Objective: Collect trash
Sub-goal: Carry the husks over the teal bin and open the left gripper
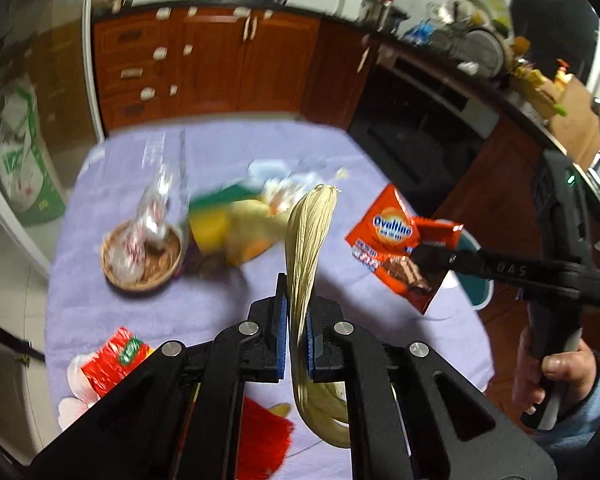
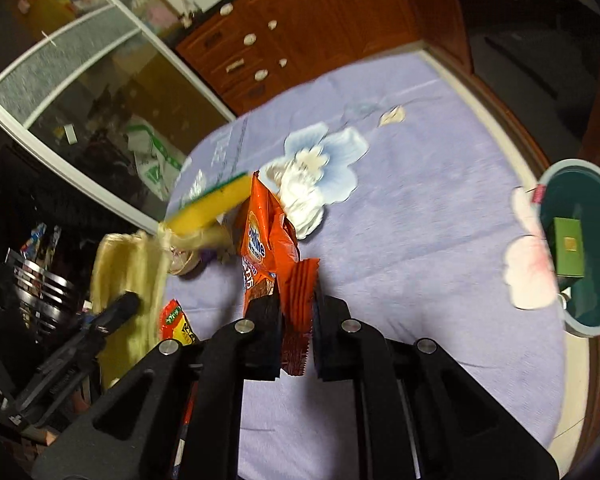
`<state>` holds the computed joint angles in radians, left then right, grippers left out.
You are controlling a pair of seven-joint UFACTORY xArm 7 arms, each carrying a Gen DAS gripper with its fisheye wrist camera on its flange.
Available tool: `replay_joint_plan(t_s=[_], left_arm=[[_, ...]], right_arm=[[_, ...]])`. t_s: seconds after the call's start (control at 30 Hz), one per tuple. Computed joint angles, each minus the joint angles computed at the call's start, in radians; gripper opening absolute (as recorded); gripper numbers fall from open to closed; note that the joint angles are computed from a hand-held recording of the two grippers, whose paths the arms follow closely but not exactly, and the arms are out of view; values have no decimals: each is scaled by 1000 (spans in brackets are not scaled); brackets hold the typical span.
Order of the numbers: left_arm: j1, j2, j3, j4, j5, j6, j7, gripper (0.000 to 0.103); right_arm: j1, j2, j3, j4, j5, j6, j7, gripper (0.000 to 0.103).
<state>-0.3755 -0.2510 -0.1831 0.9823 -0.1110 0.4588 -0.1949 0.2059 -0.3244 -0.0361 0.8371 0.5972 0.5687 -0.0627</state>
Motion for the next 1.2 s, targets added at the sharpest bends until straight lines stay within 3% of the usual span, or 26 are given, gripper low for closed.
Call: replay_joint_plan(t_s=[0.3,0.63,0.97,1.2], left_arm=[[4,-54,-51,35,95,-15,-73,7],[-44,65,-88,161,147,-10,-95,7],[-182,375,-109,493,277,58,-136,7],[-335,670,-66,848,299,214,-101,7]], right_arm=[[-11,-169,-46,-108,-15,-27,15,11],[-83,-310,-141,-181,-66,-38,33,11],[-244,-372,-252,-221,-169,-59,21,11],[-302,-303,-344,-200,-156,-37,-36,11]])
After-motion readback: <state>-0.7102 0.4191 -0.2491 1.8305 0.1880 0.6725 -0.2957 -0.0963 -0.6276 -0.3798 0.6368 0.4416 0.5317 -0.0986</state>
